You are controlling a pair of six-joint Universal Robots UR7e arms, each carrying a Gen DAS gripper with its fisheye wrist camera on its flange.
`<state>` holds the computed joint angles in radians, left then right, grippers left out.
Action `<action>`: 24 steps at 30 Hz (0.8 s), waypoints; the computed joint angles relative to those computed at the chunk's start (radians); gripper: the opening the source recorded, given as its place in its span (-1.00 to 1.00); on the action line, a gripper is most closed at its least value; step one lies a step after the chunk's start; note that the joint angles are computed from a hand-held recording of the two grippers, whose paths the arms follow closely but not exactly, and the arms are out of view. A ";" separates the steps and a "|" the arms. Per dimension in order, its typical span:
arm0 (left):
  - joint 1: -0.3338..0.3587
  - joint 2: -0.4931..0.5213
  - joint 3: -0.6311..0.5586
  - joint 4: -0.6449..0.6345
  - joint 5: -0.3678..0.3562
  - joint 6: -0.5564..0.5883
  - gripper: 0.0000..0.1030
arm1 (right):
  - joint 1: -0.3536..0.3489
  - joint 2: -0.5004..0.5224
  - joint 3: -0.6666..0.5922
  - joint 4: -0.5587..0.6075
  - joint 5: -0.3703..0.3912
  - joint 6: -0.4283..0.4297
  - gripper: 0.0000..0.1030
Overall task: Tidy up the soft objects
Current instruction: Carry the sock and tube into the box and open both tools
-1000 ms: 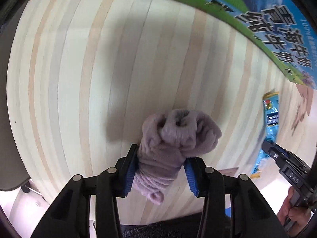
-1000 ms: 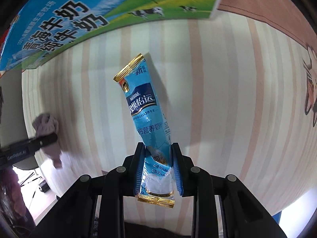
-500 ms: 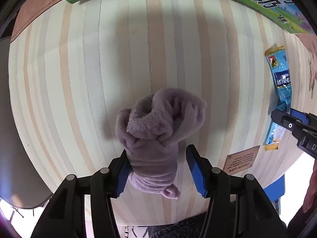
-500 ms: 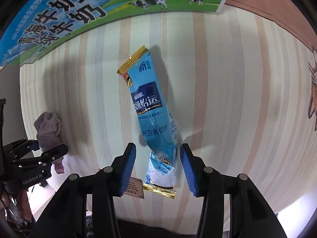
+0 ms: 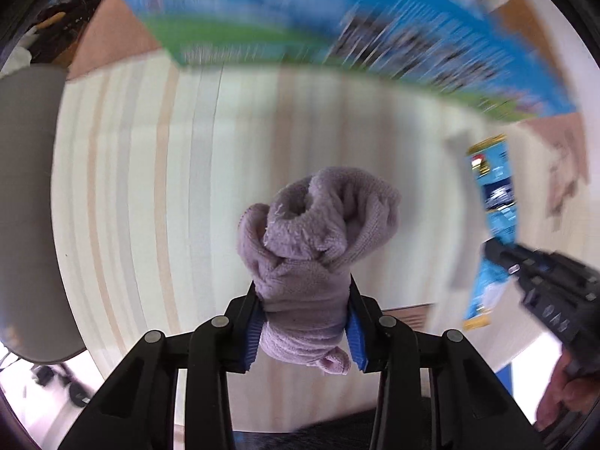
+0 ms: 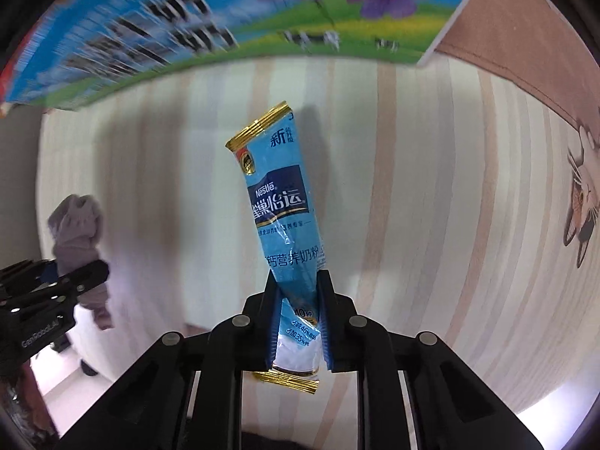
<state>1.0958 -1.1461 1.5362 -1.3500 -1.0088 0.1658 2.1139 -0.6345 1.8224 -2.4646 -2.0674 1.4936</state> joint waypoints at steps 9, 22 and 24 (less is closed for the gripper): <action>-0.118 0.067 -0.227 -0.009 -0.123 0.024 -0.32 | 0.103 -0.171 -0.059 0.126 -0.149 0.006 -0.63; -0.114 0.441 -0.437 -0.125 0.212 0.070 -0.32 | -0.105 -0.327 -0.105 0.426 -0.253 -0.058 -0.63; -0.104 0.471 -0.448 -0.110 0.229 0.051 -0.32 | -0.141 -0.322 -0.104 0.431 -0.254 -0.075 -0.63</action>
<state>0.9923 -0.6755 1.0883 -1.4604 -0.7795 0.2169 1.9734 -0.9562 1.7186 -2.0336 -2.3215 1.4187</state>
